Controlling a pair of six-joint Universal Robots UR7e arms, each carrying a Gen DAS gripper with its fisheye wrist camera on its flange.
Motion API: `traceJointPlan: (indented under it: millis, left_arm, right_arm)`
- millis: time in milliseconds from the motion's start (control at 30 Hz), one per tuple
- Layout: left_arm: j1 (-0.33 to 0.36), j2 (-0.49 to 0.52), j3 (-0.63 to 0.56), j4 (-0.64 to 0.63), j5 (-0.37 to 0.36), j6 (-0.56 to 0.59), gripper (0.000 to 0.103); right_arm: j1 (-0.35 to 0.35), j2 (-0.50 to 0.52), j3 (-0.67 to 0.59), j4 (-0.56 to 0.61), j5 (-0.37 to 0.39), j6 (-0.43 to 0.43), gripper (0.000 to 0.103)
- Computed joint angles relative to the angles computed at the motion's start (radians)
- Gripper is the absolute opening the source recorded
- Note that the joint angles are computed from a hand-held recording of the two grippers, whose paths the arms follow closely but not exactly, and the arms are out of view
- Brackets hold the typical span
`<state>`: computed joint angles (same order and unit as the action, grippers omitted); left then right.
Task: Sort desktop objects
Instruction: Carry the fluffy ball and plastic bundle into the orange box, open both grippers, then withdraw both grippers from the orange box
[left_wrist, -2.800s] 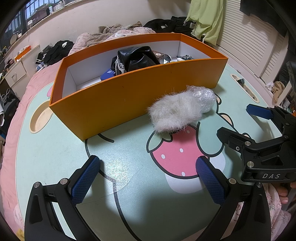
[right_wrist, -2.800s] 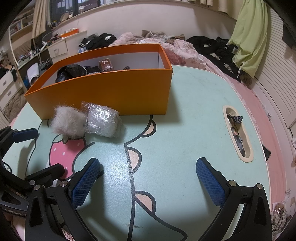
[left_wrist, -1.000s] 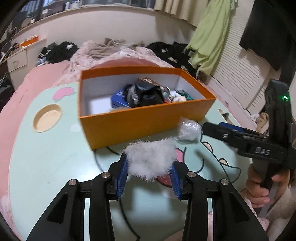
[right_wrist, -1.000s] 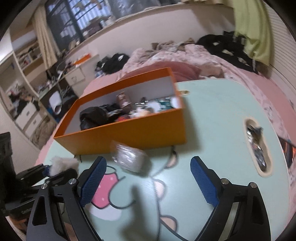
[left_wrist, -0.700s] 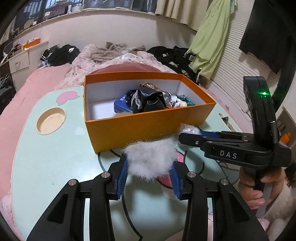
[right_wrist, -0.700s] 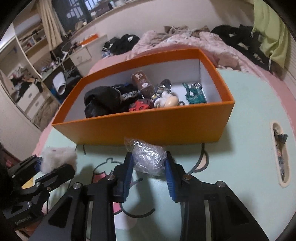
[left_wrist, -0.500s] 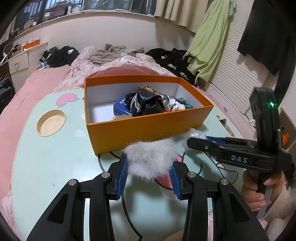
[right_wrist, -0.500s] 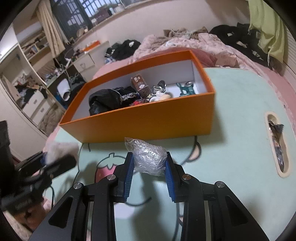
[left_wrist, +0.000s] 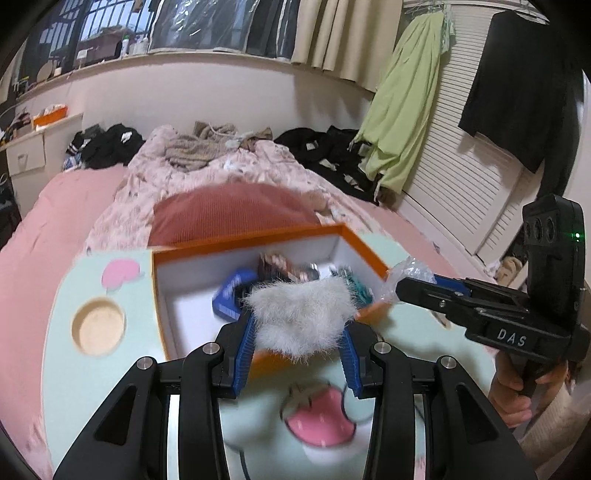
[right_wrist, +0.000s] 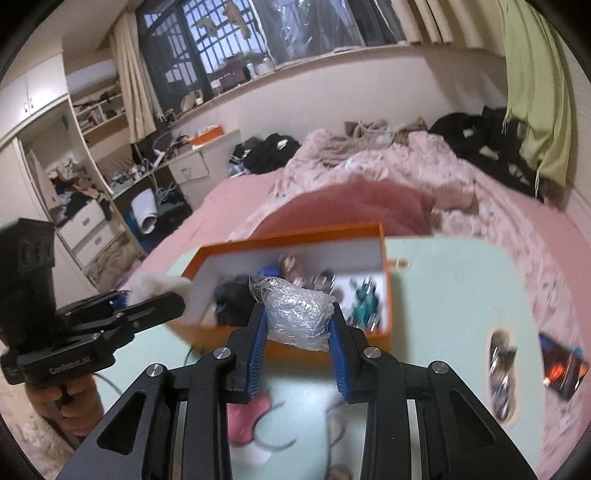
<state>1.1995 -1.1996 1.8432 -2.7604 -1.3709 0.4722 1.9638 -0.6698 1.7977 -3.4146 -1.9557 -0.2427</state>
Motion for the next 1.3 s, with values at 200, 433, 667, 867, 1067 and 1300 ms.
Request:
traceJointPlan:
  millis: [200,433,667,867,1067,1300]
  left_arm:
    - [0.0,0.113,-0.111,0.004,0.051,-0.015,0.065]
    - [0.027,0.183,-0.164,0.024,0.127,-0.058,0.078]
    - [0.023,0.159,-0.136,0.003,0.112,-0.042,0.078]
    - [0.012,0.106,-0.087,-0.022,0.097,-0.042,0.078]
    - [0.01,0.037,-0.006,-0.033,0.081,-0.057,0.078]
    - [-0.015,-0.012,0.124,-0.123,0.15,-0.004,0.081]
  right_arm:
    - [-0.008,0.073,-0.146,0.097,-0.049,-0.015,0.061]
    - [-0.036,0.12,-0.219,0.14,-0.082,-0.017,0.076]
    - [-0.023,0.127,-0.22,0.116,-0.12,-0.037,0.076]
    - [-0.003,0.106,-0.168,0.042,-0.147,-0.05,0.078]
    - [0.022,0.086,-0.096,-0.041,-0.192,-0.074,0.082]
    - [0.018,0.075,-0.015,-0.042,-0.228,-0.026,0.085]
